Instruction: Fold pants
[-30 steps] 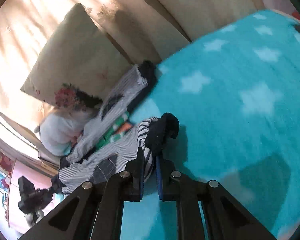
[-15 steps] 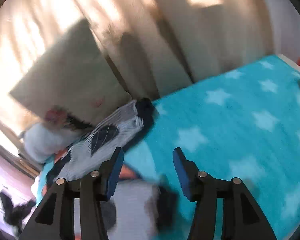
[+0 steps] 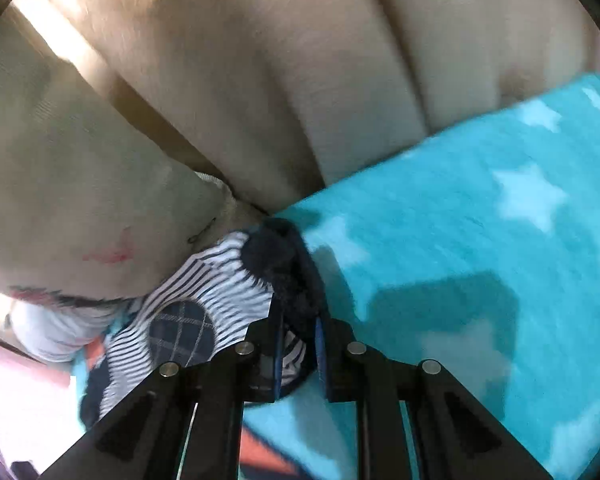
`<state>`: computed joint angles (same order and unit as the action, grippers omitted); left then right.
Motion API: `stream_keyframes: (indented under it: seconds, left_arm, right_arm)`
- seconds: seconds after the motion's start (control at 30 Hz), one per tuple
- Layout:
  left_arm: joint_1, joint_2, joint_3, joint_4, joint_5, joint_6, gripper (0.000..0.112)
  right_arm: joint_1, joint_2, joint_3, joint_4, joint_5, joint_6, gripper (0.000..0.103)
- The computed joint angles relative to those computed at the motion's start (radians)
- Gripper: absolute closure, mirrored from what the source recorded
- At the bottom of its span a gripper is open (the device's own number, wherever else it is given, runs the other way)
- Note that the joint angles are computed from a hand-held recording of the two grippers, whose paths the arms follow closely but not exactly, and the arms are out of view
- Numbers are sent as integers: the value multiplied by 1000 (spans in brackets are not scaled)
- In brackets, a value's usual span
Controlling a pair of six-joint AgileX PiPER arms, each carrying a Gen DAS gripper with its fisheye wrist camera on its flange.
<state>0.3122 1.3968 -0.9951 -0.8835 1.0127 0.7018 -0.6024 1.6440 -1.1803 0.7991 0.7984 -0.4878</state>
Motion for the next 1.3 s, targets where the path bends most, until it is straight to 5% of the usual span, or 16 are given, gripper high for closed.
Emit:
stream_keyframes:
  seconds: [0.13,0.3,0.43,0.53,0.57,0.9,1.3]
  left_arm:
    - [-77,5,-17,11,-44,-11,79]
    - [-190,-57,-13,101,-149,-66,78]
    - [-284,-122,20,179,-331,-102,51]
    - [-328,-84,-21,146,-406,-61,19]
    - [-342,-51,-53,146,-408,-53,19]
    - [-478,472,-691,338,-44,-227,20]
    - [-585,858,-1153,534,167,-284,20]
  right_arm:
    - [-112,-70,92,17,68,-97,88]
    - [-117,-155,173,-102,-35,-132,76]
    - [-95,-277,234,-118,-117,-166,71]
    - [-14,-309,203,-148,-115,-243,54]
    - [3,-305,185,-149,-100,-274,46]
    - [346,-11,-101,-456,-73,-125,44]
    - [399,195,-270,-504,-1,-158,44]
